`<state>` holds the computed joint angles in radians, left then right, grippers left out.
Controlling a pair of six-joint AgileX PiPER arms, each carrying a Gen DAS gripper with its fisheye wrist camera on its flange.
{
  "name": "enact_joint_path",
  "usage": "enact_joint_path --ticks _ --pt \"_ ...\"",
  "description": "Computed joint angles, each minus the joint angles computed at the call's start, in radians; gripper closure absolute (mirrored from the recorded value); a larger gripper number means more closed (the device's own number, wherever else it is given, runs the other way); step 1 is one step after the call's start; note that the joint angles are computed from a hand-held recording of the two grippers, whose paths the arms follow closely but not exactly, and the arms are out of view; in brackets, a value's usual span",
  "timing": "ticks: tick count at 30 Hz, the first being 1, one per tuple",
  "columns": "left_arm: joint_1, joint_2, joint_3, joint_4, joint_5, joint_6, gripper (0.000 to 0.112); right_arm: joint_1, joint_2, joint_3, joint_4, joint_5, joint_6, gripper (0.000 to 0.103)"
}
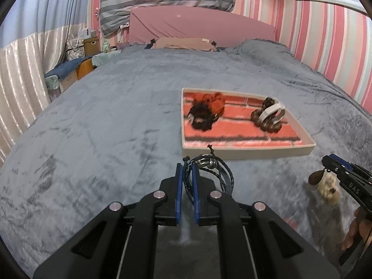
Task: Organize jewelry
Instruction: 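Carry both bracelets over the tray and lower them, then open both grippers to release the bracelets, then withdraw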
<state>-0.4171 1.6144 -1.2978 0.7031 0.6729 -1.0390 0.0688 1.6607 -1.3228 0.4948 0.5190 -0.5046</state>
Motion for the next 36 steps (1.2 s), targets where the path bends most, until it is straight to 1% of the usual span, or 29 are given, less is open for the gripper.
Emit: enact_joint_path --ticks 3,8,14,16,20,25,31,36 --pt "0.002 0.055 -0.094 -0.023 0.015 0.038 0.104 0.002 0.045 -0.094 -0.029 0.029 0.036 0.077" --pt "0.004 0.172 -0.275 -0.073 0.055 0.125 0.104 0.018 0.159 -0.296 -0.113 0.085 0.116 0.077" --pt "0.020 0.346 -0.534 -0.147 0.114 0.241 0.104 0.030 0.334 -0.565 -0.197 0.179 0.204 0.077" --pt "0.032 0.407 -0.621 -0.182 0.130 0.285 0.104 0.028 0.379 -0.625 -0.205 0.200 0.223 0.077" --pt "0.055 0.496 -0.729 -0.217 0.155 0.335 0.104 0.031 0.487 -0.771 -0.230 0.253 0.260 0.077" --pt "0.091 0.623 -0.891 -0.271 0.204 0.391 0.104 0.038 0.599 -0.909 -0.271 0.290 0.286 0.077" --pt "0.125 0.743 -1.040 -0.308 0.260 0.434 0.104 0.034 0.714 -1.060 -0.304 0.349 0.315 0.077" --pt "0.145 0.785 -1.066 -0.320 0.262 0.434 0.104 0.034 0.764 -1.138 -0.317 0.369 0.329 0.077"
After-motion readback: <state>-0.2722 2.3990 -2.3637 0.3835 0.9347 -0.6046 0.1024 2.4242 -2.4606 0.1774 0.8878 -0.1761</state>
